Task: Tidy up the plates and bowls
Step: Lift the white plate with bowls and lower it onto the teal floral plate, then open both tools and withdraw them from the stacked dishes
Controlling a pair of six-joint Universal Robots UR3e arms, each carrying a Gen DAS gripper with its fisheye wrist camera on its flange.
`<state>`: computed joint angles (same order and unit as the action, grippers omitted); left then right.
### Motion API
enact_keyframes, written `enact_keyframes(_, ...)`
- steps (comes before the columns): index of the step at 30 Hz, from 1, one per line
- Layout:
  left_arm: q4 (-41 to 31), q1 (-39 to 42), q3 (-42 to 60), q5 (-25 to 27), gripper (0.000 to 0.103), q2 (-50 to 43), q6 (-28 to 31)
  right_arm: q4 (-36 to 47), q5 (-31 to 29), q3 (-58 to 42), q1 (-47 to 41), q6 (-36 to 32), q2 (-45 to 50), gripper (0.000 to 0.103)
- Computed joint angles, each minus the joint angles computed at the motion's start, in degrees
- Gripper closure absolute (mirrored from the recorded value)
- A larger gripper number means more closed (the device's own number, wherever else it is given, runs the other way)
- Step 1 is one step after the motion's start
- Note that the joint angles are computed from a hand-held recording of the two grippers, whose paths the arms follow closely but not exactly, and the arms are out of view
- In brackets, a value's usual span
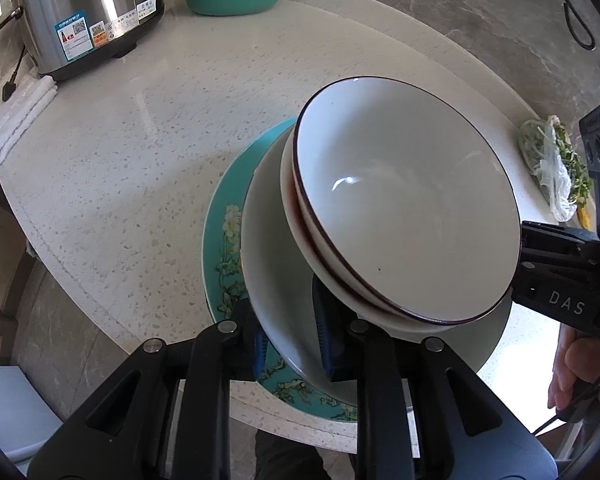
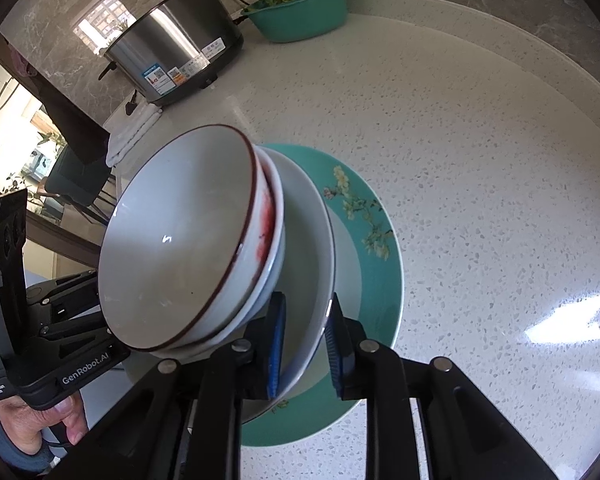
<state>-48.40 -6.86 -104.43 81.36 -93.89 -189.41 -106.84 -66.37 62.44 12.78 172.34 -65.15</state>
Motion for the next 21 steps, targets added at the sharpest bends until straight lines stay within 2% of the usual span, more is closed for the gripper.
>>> enact_keyframes(1, 0.09, 0.32, -0.39, -0.34, 0.084, 0.42, 0.3, -0.7, -0.37, 0.87, 0.01, 0.71, -0.5, 0.078)
enact_keyframes(3, -0.8, 1.12, -1.19, -1.31, 0.083, 2.04, 1.42, -1.71, -1.81, 2.54, 0.14, 1.74, -1.71, 0.067)
enact_keyframes(5, -2.82, 1.75, -1.22, -1.89, 0.075, 3.67, 2.73, -2.89, -2.01, 5.37, -0.34, 2.47, -3.96, 0.057)
enact_keyframes(6, -4.04, 2.06, -1.57, -1.92, 0.062, 5.27, 3.39, -3.38, -1.88, 6.79, -0.72, 2.57, -5.27, 0.055)
enact_keyframes(7, -4.89, 2.07, -1.7, -1.76, 0.042, 6.56, 3.83, -3.57, -1.75, 7.77, -1.04, 2.6, -6.49, 0.052)
enact_keyframes(8, -5.6, 2.27, -2.1, -1.76, 0.036, 8.43, 4.53, -3.55, -1.81, 8.27, -1.17, 2.61, -7.36, 0.046)
enact_keyframes(11, -7.91, 2.26, -2.04, -0.43, 0.034, 13.62, 5.59, -3.07, -2.7, 9.59, -1.62, 3.38, -11.22, 0.032)
enact_keyframes(13, -9.01, 0.99, -0.68, 1.73, 0.031, 16.11, 4.04, -2.2, -2.51, 9.66, -2.35, 3.46, -13.77, 0.025)
enact_keyframes(16, -9.66, -3.42, 3.19, 9.64, 0.029, 17.38, -0.81, -1.28, -3.09, 8.15, -2.96, 2.86, -16.31, 0.012)
enact_keyframes(17, -9.83, -5.5, 4.74, 12.96, 0.029, 17.51, -3.59, -1.02, -3.12, 7.6, -3.06, 2.6, -16.59, 0.002)
enact_keyframes(19, -9.38, -10.54, 7.26, 19.87, 0.029, 17.37, -8.86, -0.82, -3.54, 6.54, -3.51, 1.77, -18.22, 0.0)
enact_keyframes(20, -10.56, -15.59, 9.78, 27.41, 0.028, 15.88, -13.61, -0.93, -3.31, 6.69, -3.82, 1.27, -19.06, 0.0)
enact_keyframes(21, -15.36, -21.05, 14.13, 36.13, 0.025, 13.22, -20.64, -0.69, -3.4, 6.59, -4.14, 0.69, -20.13, 0.0)
